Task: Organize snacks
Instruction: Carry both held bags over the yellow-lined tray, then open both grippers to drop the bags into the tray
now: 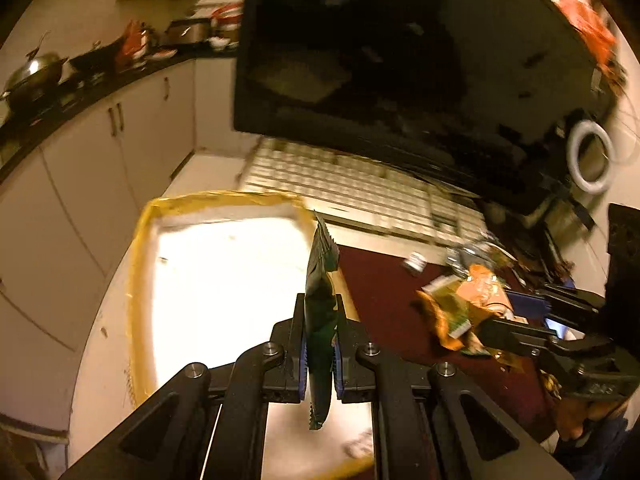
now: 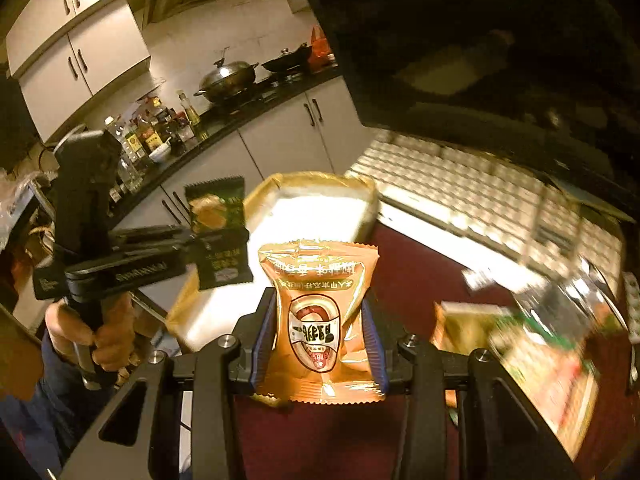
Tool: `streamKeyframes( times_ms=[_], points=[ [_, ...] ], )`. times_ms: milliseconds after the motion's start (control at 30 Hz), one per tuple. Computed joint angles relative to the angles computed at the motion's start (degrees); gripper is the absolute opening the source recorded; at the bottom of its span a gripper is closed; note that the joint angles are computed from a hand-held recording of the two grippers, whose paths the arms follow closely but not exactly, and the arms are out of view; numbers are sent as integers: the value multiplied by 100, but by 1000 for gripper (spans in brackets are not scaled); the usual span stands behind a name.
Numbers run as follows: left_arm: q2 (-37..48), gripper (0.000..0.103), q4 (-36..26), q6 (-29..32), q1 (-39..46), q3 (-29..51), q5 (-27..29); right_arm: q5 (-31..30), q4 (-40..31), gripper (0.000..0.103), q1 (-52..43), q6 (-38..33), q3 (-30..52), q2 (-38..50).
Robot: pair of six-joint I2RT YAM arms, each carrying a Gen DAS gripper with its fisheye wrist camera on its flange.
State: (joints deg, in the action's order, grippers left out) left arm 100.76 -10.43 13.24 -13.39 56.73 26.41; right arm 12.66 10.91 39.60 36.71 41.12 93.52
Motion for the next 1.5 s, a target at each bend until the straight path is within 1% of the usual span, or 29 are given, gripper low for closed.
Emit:
streamKeyframes(
  times_ms=[133,200,333,433,600,733,800,933,1067,1133,1200,1233,1300,1367,1433,1467,1500],
  points=[
    [1045,8,-593,-12,150,1253,-155,-447,-237,39,-423,-160,1211,960],
    [1661,8,-870,-153,155,1952,-292,-620,-377,39,-642,-199,1841,1505],
    [2594,8,-1235,-371,86,2993,-631,-768,-749,39,-907,-190,2993,2524],
    [3092,8,-1462,-442,63,3571,-695,-887,-997,39,-1048,-128,3712,3148],
    [3419,8,-1520,-478,80,3905,-554,-1002,-1434,39,-1184,16,4645,3887],
    [3557,8,-1565,-469,89,4076,-489,-1069,-1677,39,-1253,105,5143,4286],
    [3601,9,-1626,-390,129,4121,-378,-1074,-1736,39,-1266,117,5287,4426],
    [3733,9,-1635,-424,107,4238,-468,-1174,-1854,40,-1295,209,5602,4704],
    [3850,9,-1728,-466,120,4383,-431,-1201,-1839,42,-1303,156,5667,4747],
    [3823,9,-1689,-481,117,4341,-435,-1241,-1767,45,-1310,155,5612,4713],
    [3825,9,-1699,-500,119,4348,-436,-1250,-1730,51,-1307,167,5538,4671],
    [3831,10,-1710,-516,120,4358,-449,-1262,-1698,51,-1305,170,5495,4643],
    [3827,16,-1705,-545,124,4344,-482,-1244,-1569,51,-1301,159,5257,4503],
    [3784,17,-1642,-549,137,4264,-483,-1200,-1476,51,-1280,132,5029,4337],
    [3727,19,-1571,-556,157,4165,-440,-1184,-1259,51,-1266,122,4614,4070],
    [3690,25,-1528,-572,170,4101,-414,-1175,-1148,51,-1252,137,4397,3930],
    [3637,35,-1462,-600,183,4008,-397,-1179,-1012,51,-1236,165,4142,3766]
  ],
)
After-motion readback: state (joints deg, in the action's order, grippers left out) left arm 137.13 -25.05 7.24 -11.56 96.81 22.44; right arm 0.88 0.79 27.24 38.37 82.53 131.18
